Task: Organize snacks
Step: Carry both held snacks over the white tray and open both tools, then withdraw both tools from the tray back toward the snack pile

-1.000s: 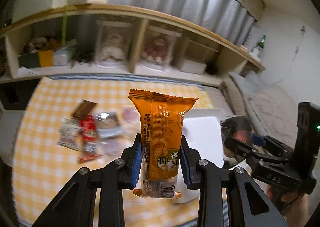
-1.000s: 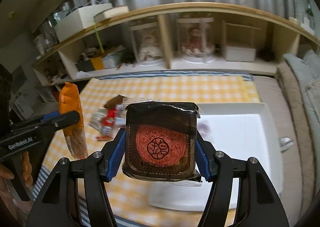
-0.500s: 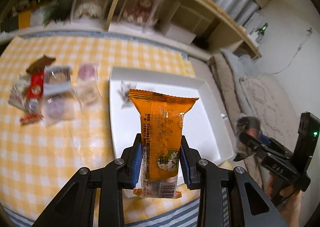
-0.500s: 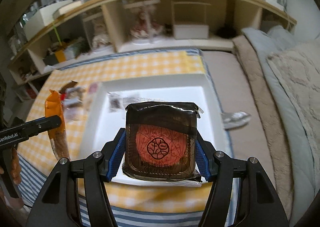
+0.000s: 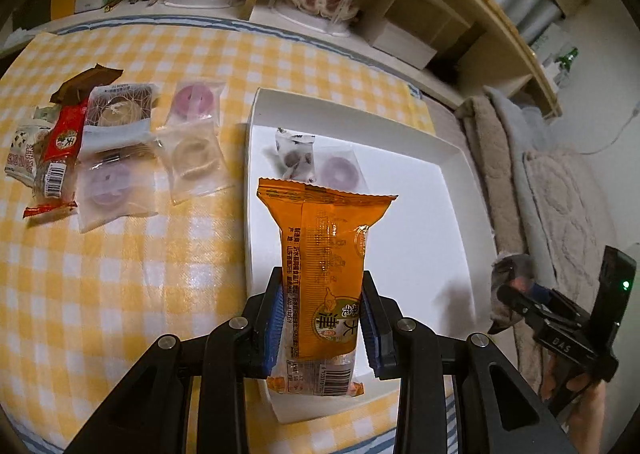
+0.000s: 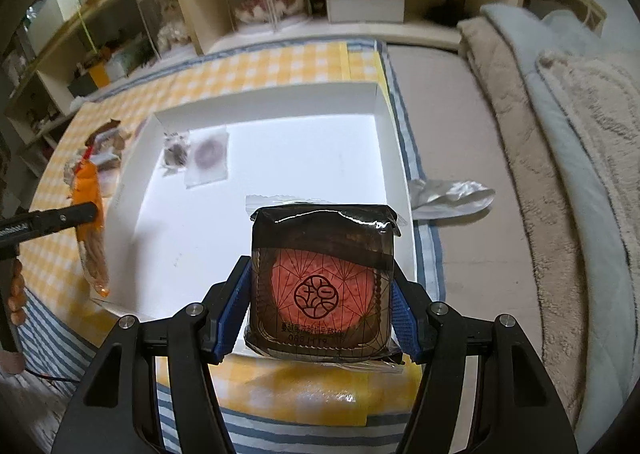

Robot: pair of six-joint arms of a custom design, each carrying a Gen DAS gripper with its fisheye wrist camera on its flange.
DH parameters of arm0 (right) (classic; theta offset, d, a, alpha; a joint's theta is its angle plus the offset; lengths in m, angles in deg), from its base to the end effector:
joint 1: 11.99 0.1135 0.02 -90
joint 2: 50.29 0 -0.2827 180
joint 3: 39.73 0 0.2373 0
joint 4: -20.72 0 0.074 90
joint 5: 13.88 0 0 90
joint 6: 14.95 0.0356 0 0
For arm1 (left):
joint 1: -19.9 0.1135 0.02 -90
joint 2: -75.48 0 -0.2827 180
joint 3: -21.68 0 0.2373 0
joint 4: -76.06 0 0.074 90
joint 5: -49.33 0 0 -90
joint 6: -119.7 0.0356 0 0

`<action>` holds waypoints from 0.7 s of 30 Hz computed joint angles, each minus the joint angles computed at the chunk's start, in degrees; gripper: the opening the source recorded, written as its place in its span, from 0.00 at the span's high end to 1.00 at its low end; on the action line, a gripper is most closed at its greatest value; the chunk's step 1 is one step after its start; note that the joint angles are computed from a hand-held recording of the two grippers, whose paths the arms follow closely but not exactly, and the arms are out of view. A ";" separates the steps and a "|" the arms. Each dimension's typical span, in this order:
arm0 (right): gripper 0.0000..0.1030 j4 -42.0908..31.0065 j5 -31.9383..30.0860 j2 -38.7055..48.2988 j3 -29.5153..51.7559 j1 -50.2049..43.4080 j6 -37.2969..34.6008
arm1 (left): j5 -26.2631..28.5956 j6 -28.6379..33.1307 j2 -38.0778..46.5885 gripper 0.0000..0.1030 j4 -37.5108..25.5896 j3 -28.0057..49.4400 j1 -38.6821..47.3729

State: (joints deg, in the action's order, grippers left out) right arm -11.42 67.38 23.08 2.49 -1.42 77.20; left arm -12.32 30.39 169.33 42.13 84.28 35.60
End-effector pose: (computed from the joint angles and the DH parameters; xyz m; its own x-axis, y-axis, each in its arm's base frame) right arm 0.1870 0.0404 0.1641 -0.8868 -0.1278 -0.4441 -0.2153 0.9646 0.1525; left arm 0.2800 0.0611 0.1769 -0.8743 -0.2347 -0.4249 -0.0357 0.9041 -0.4259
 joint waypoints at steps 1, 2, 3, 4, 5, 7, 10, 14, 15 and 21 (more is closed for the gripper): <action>0.38 0.73 -0.68 1.52 0.15 -0.48 -0.23 | -0.22 -0.21 0.41 0.67 0.39 -0.01 -0.41; 0.38 1.29 -1.41 3.08 0.41 -0.94 -0.47 | -0.23 0.00 0.10 0.66 0.68 -0.80 -0.30; 0.38 1.75 -1.94 4.15 0.48 -1.33 -0.79 | -0.27 0.10 0.15 0.65 0.75 -1.13 -0.35; 0.38 2.17 -2.35 5.77 0.84 -1.51 -1.21 | -0.54 0.07 0.66 0.62 0.94 -1.14 -0.53; 0.38 2.46 -2.28 6.91 1.08 -1.42 -1.36 | -0.57 0.18 0.85 0.56 1.47 -1.44 -0.52; 0.36 2.75 -0.41 9.37 1.83 -0.60 -1.19 | -0.92 0.75 -0.47 0.52 2.14 -2.72 -0.47; 0.27 3.47 0.11 9.40 1.57 -0.80 -0.33 | -2.35 2.18 -1.80 0.46 3.04 -4.11 -0.82; 0.13 3.46 -2.00 5.97 -0.03 -2.37 1.06 | -3.63 3.47 -3.52 0.39 3.21 -5.36 -1.52; 0.13 3.31 -2.21 5.50 -0.15 -2.44 1.35 | -3.75 3.90 -4.14 0.37 2.84 -5.54 -1.47; 0.00 1.22 -3.22 -0.93 -2.49 -2.86 2.91 | -4.14 5.93 -8.05 0.13 1.75 -7.56 -1.19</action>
State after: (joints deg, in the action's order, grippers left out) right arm -10.20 64.16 22.15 0.00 -4.27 80.11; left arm -16.46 36.32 161.28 43.87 76.72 34.41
